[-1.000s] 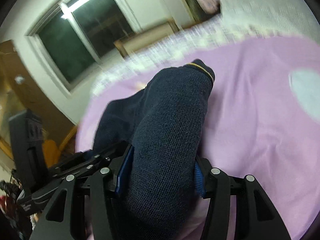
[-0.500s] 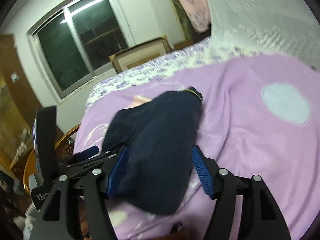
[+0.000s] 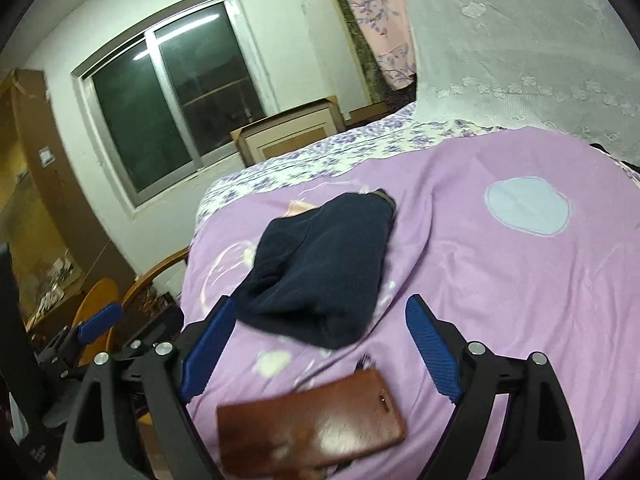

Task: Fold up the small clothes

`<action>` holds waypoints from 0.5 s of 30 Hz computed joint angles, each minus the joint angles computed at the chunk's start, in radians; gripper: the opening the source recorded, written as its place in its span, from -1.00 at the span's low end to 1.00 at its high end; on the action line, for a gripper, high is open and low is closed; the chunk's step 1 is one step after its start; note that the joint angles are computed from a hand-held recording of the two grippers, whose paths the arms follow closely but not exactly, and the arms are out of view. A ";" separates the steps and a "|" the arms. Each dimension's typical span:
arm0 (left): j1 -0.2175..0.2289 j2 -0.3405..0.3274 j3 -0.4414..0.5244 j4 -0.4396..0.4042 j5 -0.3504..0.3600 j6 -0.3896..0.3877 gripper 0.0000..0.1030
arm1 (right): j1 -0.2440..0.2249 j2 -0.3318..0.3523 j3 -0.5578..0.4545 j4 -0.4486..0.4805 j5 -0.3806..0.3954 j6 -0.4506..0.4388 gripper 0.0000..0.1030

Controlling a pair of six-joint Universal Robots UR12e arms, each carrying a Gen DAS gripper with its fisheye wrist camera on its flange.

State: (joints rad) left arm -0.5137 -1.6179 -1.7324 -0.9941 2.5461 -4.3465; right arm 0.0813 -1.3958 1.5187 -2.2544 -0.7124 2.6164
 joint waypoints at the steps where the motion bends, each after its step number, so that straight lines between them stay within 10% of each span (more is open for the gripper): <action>1: -0.007 0.004 -0.005 0.011 0.005 0.001 0.83 | -0.003 -0.011 0.011 0.005 -0.004 -0.019 0.70; 15: -0.002 0.037 -0.090 0.374 -0.005 0.308 0.85 | 0.010 -0.079 0.097 -0.122 -0.094 0.045 0.70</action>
State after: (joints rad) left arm -0.5161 -1.5808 -1.8225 -0.6198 2.5408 -4.0382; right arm 0.0917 -1.4749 1.6154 -2.3766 -0.8063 2.6618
